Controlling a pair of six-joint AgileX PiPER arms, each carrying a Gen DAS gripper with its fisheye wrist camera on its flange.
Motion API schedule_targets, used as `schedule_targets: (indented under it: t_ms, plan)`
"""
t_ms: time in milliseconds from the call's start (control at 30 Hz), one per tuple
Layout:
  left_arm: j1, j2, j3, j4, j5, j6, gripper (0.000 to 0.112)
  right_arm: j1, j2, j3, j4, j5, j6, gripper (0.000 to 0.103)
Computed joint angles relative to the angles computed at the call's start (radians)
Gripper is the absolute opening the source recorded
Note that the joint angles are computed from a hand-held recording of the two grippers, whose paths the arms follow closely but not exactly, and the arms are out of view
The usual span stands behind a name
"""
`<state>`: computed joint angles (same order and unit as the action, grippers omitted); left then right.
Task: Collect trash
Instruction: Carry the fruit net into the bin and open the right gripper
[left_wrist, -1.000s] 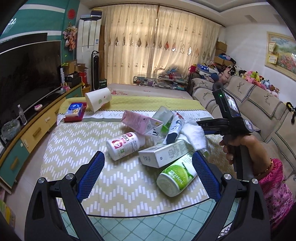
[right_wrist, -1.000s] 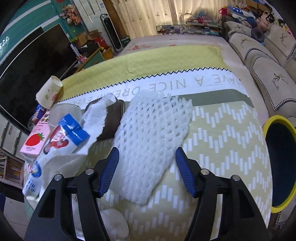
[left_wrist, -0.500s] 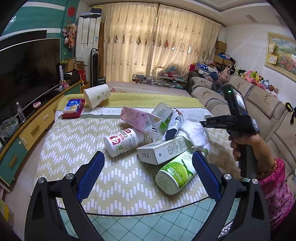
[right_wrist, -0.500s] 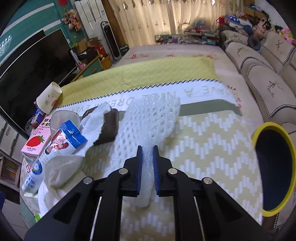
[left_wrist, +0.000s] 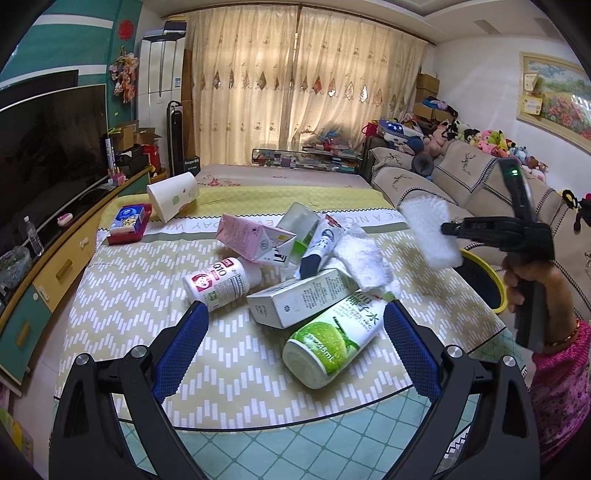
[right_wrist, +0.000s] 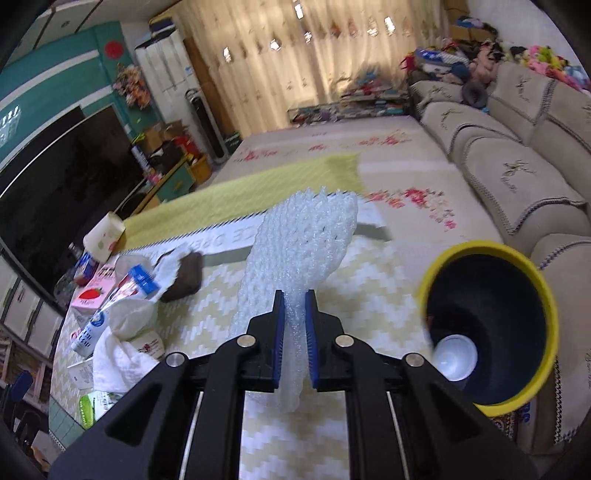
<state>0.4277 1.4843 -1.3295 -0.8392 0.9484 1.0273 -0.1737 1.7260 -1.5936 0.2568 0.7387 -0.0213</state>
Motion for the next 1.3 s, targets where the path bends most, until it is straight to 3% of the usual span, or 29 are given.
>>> schedule_targets:
  t_ms: [300, 700, 867, 967, 1300]
  plan:
    - [-0.040, -0.005, 0.000, 0.031, -0.008, -0.032, 0.094, -0.187, -0.015, 0.044, -0.004, -0.019, 0.000, 0.011]
    - [-0.122, -0.020, 0.009, 0.093, -0.038, -0.071, 0.094, -0.295, 0.150, -0.022, -0.093, -0.015, 0.057, 0.011]
    - [-0.140, -0.005, 0.001, 0.114, -0.047, -0.090, 0.094, -0.306, 0.205, -0.055, -0.136, -0.007, 0.097, 0.016]
    - [-0.143, 0.005, -0.001, 0.115, -0.049, -0.091, 0.094, -0.314, 0.206, -0.051, -0.138, -0.011, 0.104, 0.025]
    - [-0.136, 0.048, 0.020, 0.099, -0.060, -0.057, 0.094, -0.319, 0.096, 0.084, -0.081, -0.069, 0.043, 0.034]
